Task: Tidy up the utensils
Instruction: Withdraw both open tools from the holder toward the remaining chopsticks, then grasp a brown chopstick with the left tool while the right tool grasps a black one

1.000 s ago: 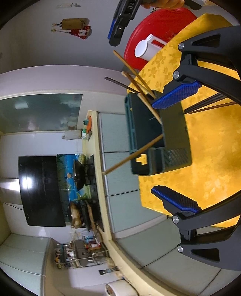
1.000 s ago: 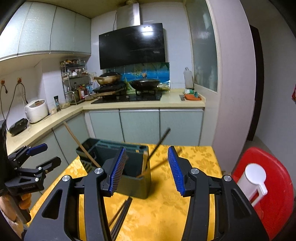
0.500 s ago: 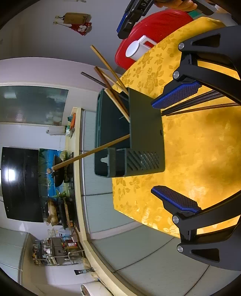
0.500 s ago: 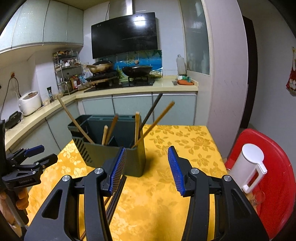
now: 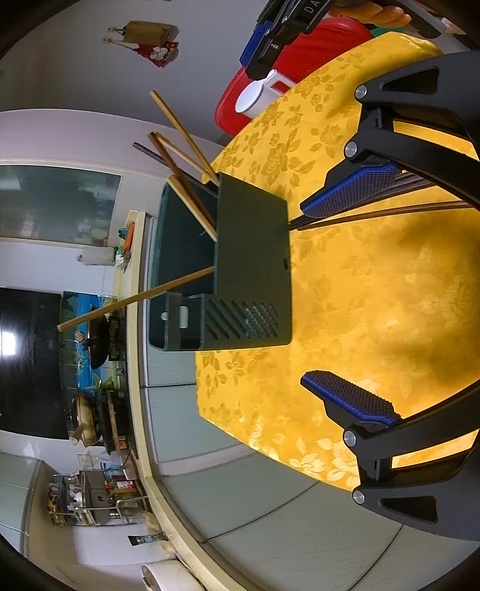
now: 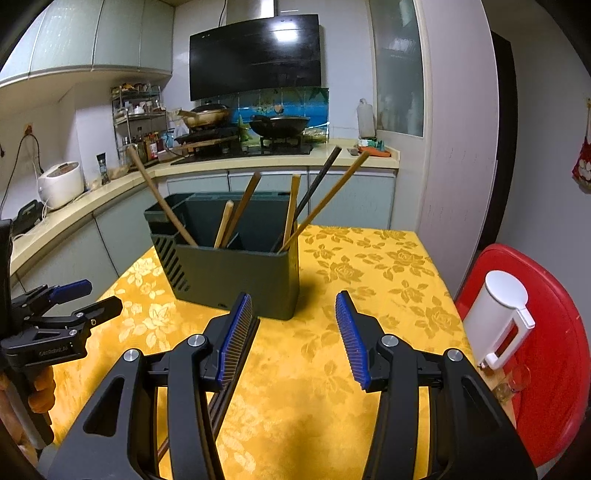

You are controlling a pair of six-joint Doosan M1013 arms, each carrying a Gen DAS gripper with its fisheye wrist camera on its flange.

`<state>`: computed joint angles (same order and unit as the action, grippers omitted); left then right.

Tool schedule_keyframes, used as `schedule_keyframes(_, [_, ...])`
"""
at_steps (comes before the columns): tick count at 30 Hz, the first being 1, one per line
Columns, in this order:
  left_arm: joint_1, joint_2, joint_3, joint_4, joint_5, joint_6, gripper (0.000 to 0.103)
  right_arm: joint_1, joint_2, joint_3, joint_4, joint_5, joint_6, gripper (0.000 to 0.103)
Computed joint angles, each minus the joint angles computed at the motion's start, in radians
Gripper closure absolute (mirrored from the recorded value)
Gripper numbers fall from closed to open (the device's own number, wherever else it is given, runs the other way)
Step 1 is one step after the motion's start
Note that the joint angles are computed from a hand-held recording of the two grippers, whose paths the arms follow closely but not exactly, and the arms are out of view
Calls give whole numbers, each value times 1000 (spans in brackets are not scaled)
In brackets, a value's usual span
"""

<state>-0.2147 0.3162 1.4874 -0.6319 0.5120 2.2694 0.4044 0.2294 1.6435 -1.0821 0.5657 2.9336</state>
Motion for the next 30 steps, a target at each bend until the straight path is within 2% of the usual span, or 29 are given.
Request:
schedule_keyframes(14, [1, -13, 65, 23, 16, -21, 21, 30, 1, 46, 4, 28, 19, 55])
schedule_keyframes(17, [2, -25, 101, 3, 15, 20, 21, 32, -1, 59, 18, 19, 15, 55])
schedule_keyframes(26, [4, -58, 193, -74, 92, 161, 21, 43, 0, 98, 56, -2, 2, 55])
schedule_keyframes(30, [-7, -69, 218, -59, 84, 180, 21, 53, -3, 117, 59, -27, 3, 55])
